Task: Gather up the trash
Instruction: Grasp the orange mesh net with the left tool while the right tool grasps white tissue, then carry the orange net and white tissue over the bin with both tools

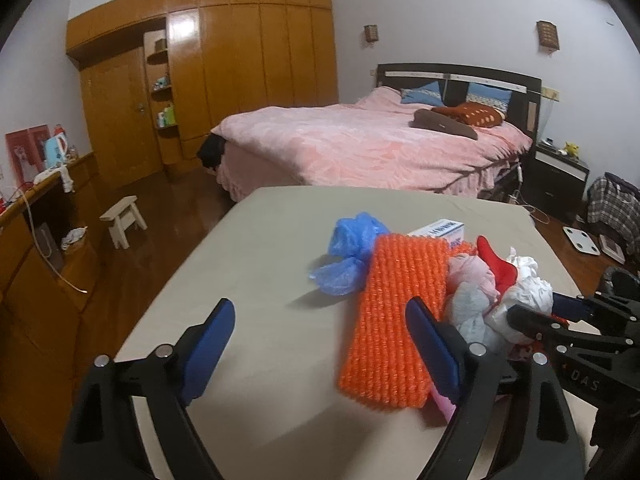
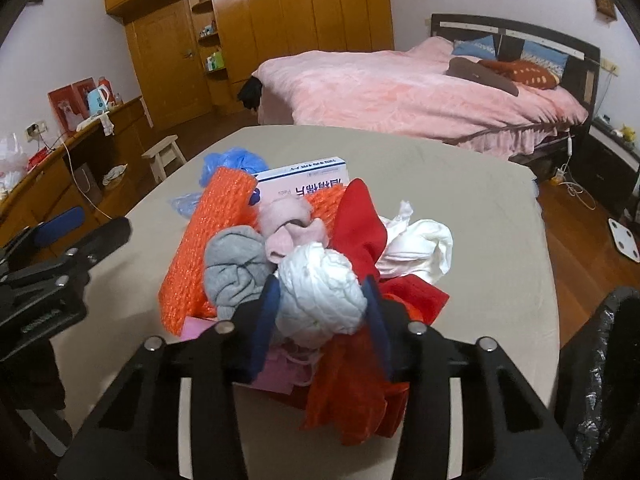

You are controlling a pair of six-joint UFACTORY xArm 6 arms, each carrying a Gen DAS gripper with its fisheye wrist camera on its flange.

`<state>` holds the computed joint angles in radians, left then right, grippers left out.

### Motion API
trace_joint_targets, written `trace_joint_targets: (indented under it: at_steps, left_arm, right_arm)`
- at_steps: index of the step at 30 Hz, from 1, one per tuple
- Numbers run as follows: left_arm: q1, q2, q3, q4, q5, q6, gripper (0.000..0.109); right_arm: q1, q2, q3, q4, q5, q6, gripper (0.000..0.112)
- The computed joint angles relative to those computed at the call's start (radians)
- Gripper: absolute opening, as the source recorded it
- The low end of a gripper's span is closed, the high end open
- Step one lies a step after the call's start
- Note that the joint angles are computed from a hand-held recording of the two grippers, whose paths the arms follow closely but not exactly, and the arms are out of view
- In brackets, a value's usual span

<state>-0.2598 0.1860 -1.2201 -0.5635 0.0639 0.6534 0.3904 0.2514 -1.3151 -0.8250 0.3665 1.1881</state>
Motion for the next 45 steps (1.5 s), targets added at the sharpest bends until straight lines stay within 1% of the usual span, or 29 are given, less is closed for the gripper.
trace_joint_targets:
  at_steps: [2,5,7,10,11,12,13,14,15,16,17,19,20,21,22,24,27,31,36,42,45]
  left_arm:
    - [-0.010,0.011,-0.012,-0.022,0.010,0.021,0.086]
    - [-0.026,0.028,-0.029,-0.053,0.024,0.054,0.086]
    - [-0.036,0.042,-0.032,-0.030,0.020,0.047,0.086]
    - [-0.045,0.062,-0.041,-0.025,0.028,0.054,0.086]
    - [-0.045,0.076,-0.051,0.002,0.041,0.033,0.083]
    - [-0.046,0.083,-0.057,0.002,0.052,0.035,0.077]
    - [-0.047,0.094,-0.069,-0.009,0.073,0.046,0.074]
    - [-0.046,0.103,-0.082,-0.034,0.098,0.069,0.069]
    - [-0.045,0.114,-0.098,-0.056,0.127,0.088,0.061]
    - [-0.042,0.121,-0.110,-0.095,0.157,0.124,0.057]
    - [-0.038,0.129,-0.128,-0.148,0.198,0.166,0.051]
    - [-0.028,0.127,-0.133,-0.201,0.238,0.201,0.040]
    - [-0.025,0.127,-0.134,-0.205,0.248,0.203,0.030]
    - [-0.022,0.124,-0.133,-0.211,0.253,0.208,0.025]
    - [-0.019,0.119,-0.130,-0.222,0.257,0.216,0.023]
    - [-0.019,0.105,-0.117,-0.253,0.251,0.248,0.016]
    - [-0.015,0.089,-0.104,-0.240,0.240,0.233,0.013]
    - [-0.005,0.059,-0.098,-0.236,0.226,0.199,0.013]
    - [-0.005,-0.003,-0.068,-0.251,0.202,0.217,0.013]
    - [-0.018,-0.058,-0.057,-0.247,0.225,0.205,0.013]
    - [-0.036,-0.091,-0.036,-0.283,0.233,0.243,0.013]
  right_arm:
    - [-0.003,-0.009,0.011,-0.013,-0.013,0.017,0.036]
    - [-0.007,-0.031,0.027,-0.069,-0.014,0.076,0.036]
    - [-0.015,-0.047,0.039,-0.093,-0.016,0.097,0.036]
    - [-0.017,-0.050,0.042,-0.090,-0.009,0.089,0.036]
    - [-0.019,-0.052,0.045,-0.088,-0.011,0.087,0.036]
    - [-0.020,-0.052,0.048,-0.086,-0.014,0.085,0.036]
    - [-0.023,-0.053,0.052,-0.084,-0.019,0.084,0.036]
    - [-0.023,-0.052,0.054,-0.083,-0.021,0.083,0.036]
    - [-0.024,-0.052,0.055,-0.079,-0.023,0.079,0.036]
    - [-0.022,-0.053,0.055,-0.078,-0.022,0.080,0.036]
    - [-0.021,-0.053,0.057,-0.077,-0.022,0.080,0.037]
    - [-0.020,-0.056,0.058,-0.080,-0.021,0.079,0.037]
    - [-0.018,-0.057,0.058,-0.080,-0.020,0.078,0.037]
    - [-0.017,-0.059,0.059,-0.081,-0.022,0.078,0.037]
    - [-0.017,-0.062,0.060,-0.082,-0.024,0.078,0.037]
    - [-0.016,-0.066,0.062,-0.090,-0.027,0.085,0.037]
    - [-0.013,-0.072,0.061,-0.097,-0.023,0.091,0.037]
    - [-0.007,-0.088,0.064,-0.121,-0.016,0.107,0.037]
    - [-0.009,-0.119,0.074,-0.163,-0.035,0.159,0.037]
    - [-0.007,-0.184,0.108,-0.222,-0.032,0.226,0.037]
    - [-0.002,-0.232,0.139,-0.257,-0.007,0.268,0.037]
